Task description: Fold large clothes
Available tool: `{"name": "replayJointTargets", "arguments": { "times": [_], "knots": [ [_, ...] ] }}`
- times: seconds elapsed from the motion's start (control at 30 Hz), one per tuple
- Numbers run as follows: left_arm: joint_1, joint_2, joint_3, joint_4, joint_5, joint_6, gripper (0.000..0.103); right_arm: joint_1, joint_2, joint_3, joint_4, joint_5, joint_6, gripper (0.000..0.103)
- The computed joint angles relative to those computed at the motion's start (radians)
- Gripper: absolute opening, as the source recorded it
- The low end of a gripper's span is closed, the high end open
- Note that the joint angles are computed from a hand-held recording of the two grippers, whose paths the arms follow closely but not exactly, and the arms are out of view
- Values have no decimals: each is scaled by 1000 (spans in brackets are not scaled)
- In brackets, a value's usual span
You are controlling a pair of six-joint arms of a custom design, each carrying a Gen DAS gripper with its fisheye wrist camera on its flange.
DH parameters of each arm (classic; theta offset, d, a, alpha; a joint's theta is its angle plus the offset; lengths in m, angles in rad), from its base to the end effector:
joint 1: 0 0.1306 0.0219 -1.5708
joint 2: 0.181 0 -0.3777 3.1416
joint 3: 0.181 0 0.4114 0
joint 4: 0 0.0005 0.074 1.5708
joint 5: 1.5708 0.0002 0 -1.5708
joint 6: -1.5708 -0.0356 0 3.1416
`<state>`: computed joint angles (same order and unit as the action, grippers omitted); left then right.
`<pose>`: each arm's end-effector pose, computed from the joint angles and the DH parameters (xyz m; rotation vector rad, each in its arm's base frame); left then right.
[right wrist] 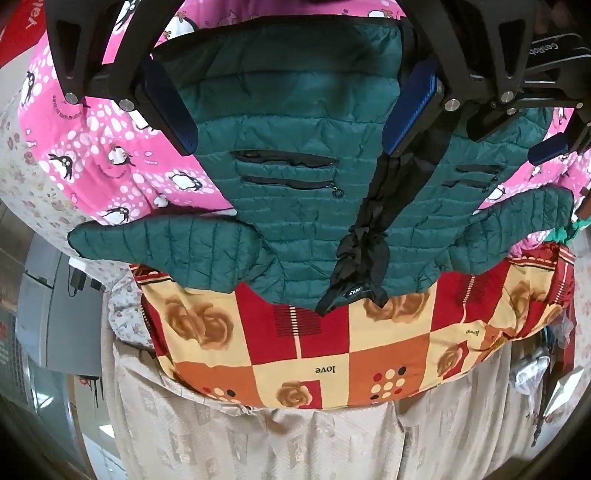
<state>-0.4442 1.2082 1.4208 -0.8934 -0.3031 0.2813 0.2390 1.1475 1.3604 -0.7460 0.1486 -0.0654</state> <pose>0.4013 -0.1798 0.5208 0.0194 2.2157 -0.0585 0.4166 0.0956 0.5285 -0.0929 2.0955 0.0272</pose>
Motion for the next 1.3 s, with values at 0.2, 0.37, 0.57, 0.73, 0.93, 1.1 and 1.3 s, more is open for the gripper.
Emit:
{"name": "replayJointTargets", "arguments": {
  "times": [0.2, 0.37, 0.57, 0.73, 0.93, 1.1, 1.3],
  "knots": [
    [0, 0, -1, 5, -1, -4, 102, 3, 2, 2, -3, -2, -7, 99],
    [0, 1, 2, 1, 1, 3, 102, 5, 6, 4, 0, -4, -5, 99],
    [-1, -2, -2, 3, -1, -1, 102, 12, 9, 8, -4, 6, -8, 99],
    [-1, -2, -4, 4, -2, 0, 102, 6, 10, 7, -1, 2, -8, 100],
    [-1, -3, -4, 5, -2, 0, 102, 4, 8, 1, 13, -1, -7, 100],
    [-1, -3, -5, 5, -2, 0, 102, 3, 8, 2, 12, -2, -9, 100],
    [-3, -4, -5, 6, -2, 5, 102, 4, 8, 2, 14, -2, -10, 100]
  ]
}}
